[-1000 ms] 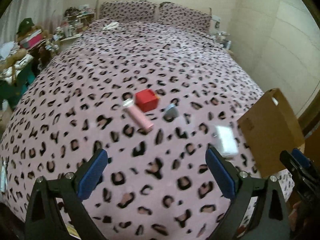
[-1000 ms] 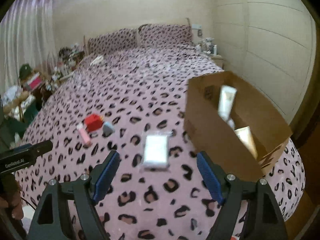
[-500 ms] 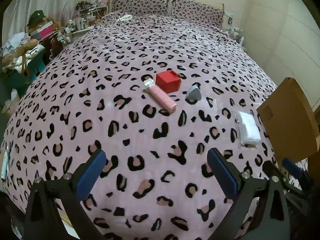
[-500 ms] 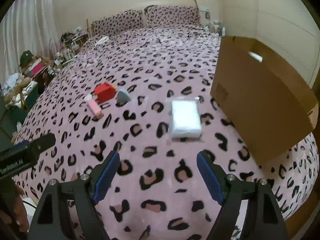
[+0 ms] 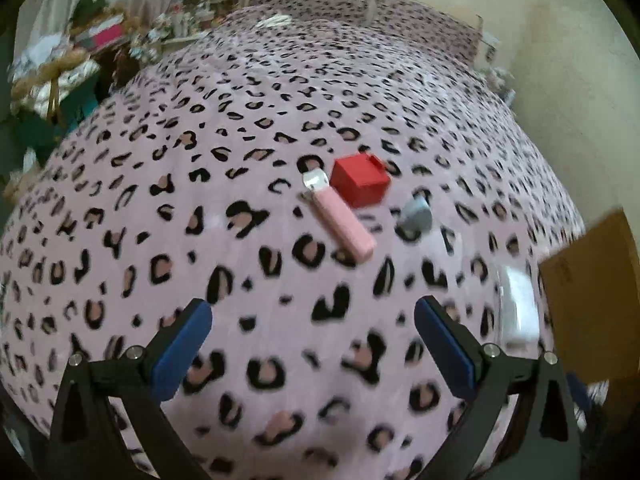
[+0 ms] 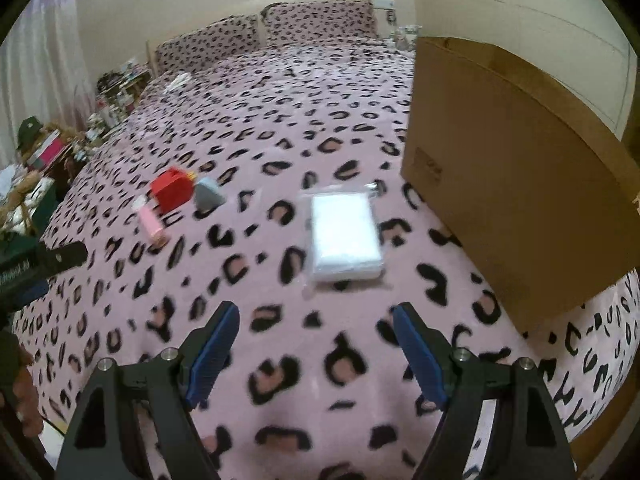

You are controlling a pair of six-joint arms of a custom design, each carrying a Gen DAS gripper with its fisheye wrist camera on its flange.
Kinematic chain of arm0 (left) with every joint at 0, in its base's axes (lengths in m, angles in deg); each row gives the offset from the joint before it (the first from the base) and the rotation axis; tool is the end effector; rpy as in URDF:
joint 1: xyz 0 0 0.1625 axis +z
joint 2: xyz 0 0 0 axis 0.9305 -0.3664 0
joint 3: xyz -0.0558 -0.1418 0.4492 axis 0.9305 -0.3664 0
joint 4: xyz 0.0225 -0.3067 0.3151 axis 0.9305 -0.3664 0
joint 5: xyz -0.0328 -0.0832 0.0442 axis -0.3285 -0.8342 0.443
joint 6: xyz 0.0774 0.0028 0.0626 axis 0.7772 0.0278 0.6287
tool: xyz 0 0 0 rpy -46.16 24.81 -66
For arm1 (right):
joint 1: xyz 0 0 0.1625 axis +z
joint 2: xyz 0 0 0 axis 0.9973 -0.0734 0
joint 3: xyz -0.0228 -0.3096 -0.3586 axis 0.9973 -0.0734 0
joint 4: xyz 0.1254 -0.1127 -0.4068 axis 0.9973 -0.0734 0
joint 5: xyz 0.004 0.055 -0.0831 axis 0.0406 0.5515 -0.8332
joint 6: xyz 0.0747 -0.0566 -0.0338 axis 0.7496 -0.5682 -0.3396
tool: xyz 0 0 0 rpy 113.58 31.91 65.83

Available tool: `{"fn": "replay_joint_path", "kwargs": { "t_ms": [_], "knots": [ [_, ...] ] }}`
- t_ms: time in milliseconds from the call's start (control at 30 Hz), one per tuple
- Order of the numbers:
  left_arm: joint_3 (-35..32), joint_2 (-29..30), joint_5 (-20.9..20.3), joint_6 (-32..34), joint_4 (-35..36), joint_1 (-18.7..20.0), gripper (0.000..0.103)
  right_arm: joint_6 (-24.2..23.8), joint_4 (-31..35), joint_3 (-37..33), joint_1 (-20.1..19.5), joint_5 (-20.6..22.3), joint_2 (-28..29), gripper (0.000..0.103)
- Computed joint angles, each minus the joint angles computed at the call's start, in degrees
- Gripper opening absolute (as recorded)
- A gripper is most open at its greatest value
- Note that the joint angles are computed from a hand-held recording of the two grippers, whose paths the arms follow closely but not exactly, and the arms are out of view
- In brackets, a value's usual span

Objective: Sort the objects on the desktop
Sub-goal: 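Withdraw both tools from the box back toward the remaining items, then grasp the pink hair roller with left tool while right tool grasps the bagged white item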

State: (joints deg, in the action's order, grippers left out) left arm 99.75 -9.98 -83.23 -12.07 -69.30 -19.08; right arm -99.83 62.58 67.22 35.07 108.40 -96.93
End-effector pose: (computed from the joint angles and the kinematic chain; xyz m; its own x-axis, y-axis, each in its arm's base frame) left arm -0.1610 -0.5125 0.3036 -0.8011 -0.1451 -0.5807 0.2325 0.8186 -0.5253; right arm 0.3205 -0.4381 0.1212 -0.7621 0.2481 0.5981 -0.2428 0.7468 -0.6192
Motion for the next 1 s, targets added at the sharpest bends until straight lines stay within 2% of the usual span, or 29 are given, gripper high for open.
{"fn": "replay_joint_path", "kwargs": {
  "t_ms": [133, 333, 533, 700, 867, 1000],
  "knots": [
    [-5.89, 6.11, -2.37, 0.8, -2.35, 4.65, 0.102, -1.63, -0.5, -1.08, -3.09, -1.5, -0.27, 0.082],
    [-13.06, 14.32, -1.75, 1.31, 0.07, 8.67, 0.102, -3.19, -1.14, -3.11, -7.16, -3.96, 0.29, 0.082],
    [-16.34, 18.28, -4.51, -0.35, -0.15, 12.08, 0.102, -3.79, -0.44, -5.56, -9.87, -4.31, 1.73, 0.082],
    [-17.21, 20.14, -4.27, -0.62, -0.31, 13.25, 0.101, -1.45, 0.67, -5.97, -13.11, -10.05, 1.64, 0.082],
    [-16.11, 20.69, -2.66, 2.02, -2.71, 12.96, 0.099, -1.45, -1.01, -5.69, -13.89, -10.59, 2.2, 0.084],
    [-15.79, 20.9, -0.95, 3.88, -1.67, 12.37, 0.09, -1.95, -1.29, -5.87, -14.06, -10.5, 2.9, 0.084]
  ]
}}
